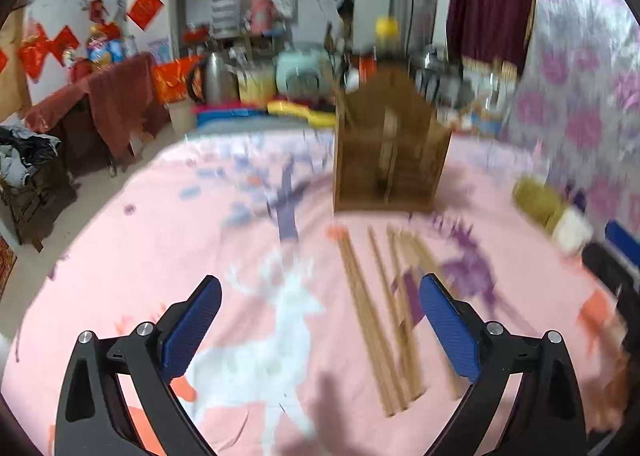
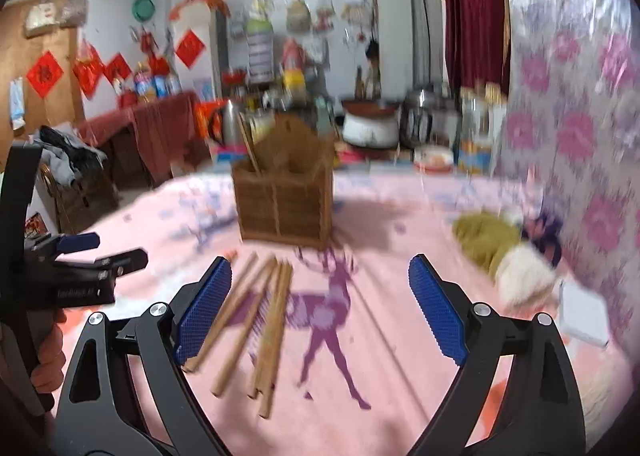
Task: Organize utensils
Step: 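Open the left tool to drop its chopstick in the holder while the right tool releases its own, then move both open tools back down to the remaining chopsticks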
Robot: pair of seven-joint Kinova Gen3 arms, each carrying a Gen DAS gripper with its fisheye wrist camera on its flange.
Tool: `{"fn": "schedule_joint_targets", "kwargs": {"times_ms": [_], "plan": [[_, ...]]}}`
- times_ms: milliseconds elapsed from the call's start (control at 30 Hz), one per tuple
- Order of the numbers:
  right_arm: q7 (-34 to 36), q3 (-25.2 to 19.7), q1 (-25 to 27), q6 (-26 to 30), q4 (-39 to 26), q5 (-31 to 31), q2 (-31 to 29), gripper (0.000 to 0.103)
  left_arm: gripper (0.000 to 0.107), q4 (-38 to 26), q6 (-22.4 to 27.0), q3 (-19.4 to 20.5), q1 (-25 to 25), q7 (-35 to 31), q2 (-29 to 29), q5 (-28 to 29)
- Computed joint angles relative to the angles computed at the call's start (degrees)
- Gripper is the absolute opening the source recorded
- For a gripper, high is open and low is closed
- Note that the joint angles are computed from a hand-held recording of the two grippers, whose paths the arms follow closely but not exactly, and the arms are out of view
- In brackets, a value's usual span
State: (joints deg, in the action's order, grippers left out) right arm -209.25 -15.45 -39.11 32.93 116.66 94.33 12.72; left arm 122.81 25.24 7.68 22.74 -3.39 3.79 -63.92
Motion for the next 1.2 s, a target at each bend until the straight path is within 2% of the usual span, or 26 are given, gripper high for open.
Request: {"fn": "schedule_joint_targets", "kwargs": {"times_ms": [100, 167, 200, 267, 333, 367, 433, 567, 633, 733, 833, 967, 1167, 1200], "plan": [[6.03, -2.13, 5.94, -5.86, -1.85, -6.99, 1.95, 0.087, 0.097, -2.11, 2.39, 5.35, -5.16, -6.37, 4.74, 5.4], [10.02, -1.49, 6.25, -7.49, -2.34, -11.65, 1.91, 0.087, 0.097, -2.27, 2.08, 6.78, -6.61, -11.03, 5.15, 8.87], [11.28, 0.12, 4.82, -7.71, -2.35, -13.42, 1.67, 0.087, 0.097, -2.42, 1.95, 5.93, -5.74, -13.36, 5.24, 10.51], [11.08, 4.63, 0.44, -8.03, -2.04, -14.16, 1.45, 0.087, 0.097, -2.39, 1.81, 1.44, -1.16, -17.45, 5.28, 13.44], [11.29, 5.4, -0.45, -7.58, -2.01, -14.71, 1.64, 0.087, 0.097, -2.4, 1.76, -2.27, 2.42, -20.04, 5.44, 15.53], [11.76, 5.54, -0.65, -7.55, -2.08, -15.34, 1.73, 0.087, 0.097, -2.82, 1.77, -2.87, 2.62, -22.37, 5.58, 17.69], [13.62, 5.98, -0.69, -7.97, -2.5, -17.38, 2.02, 0.087, 0.097, -3.02, 0.99, -1.73, -0.17, -27.03, 5.98, 22.35], [18.17, 7.21, -1.29, -8.25, -3.55, -22.25, 2.54, 0.087, 0.097, -3.32, -1.0, 5.26, -9.85, -35.88, 6.29, 31.67], [19.53, 8.13, -1.62, -8.85, -3.74, -24.09, 2.65, 0.088, 0.097, -3.44, -1.76, 4.33, -10.12, -40.45, 6.25, 36.17], [21.78, 9.34, -1.59, -10.39, -3.99, -27.2, 2.81, 0.088, 0.097, -4.47, -1.41, -2.27, -4.32, -44.71, 7.25, 40.29], [24.94, 10.51, -1.29, -12.65, -4.09, -31.05, 2.92, 0.088, 0.097, -5.97, 0.36, -4.2, -2.48, -46.0, 9.05, 41.76], [28.22, 12.23, -2.17, -13.64, -4.49, -34.98, 3.18, 0.088, 0.098, -6.6, 0.18, -4.84, -2.9, -48.86, 9.95, 44.42], [29.54, 15.46, -4.85, -14.24, -4.5, -36.77, 3.26, 0.088, 0.098, -9.0, 4.44, -9.92, -0.78, -41.84, 11.72, 41.44], [29.76, 15.76, -5.04, -14.51, -4.38, -37.02, 3.17, 0.088, 0.098, -8.87, 4.32, -9.67, -1.45, -41.37, 11.61, 41.54]]}}
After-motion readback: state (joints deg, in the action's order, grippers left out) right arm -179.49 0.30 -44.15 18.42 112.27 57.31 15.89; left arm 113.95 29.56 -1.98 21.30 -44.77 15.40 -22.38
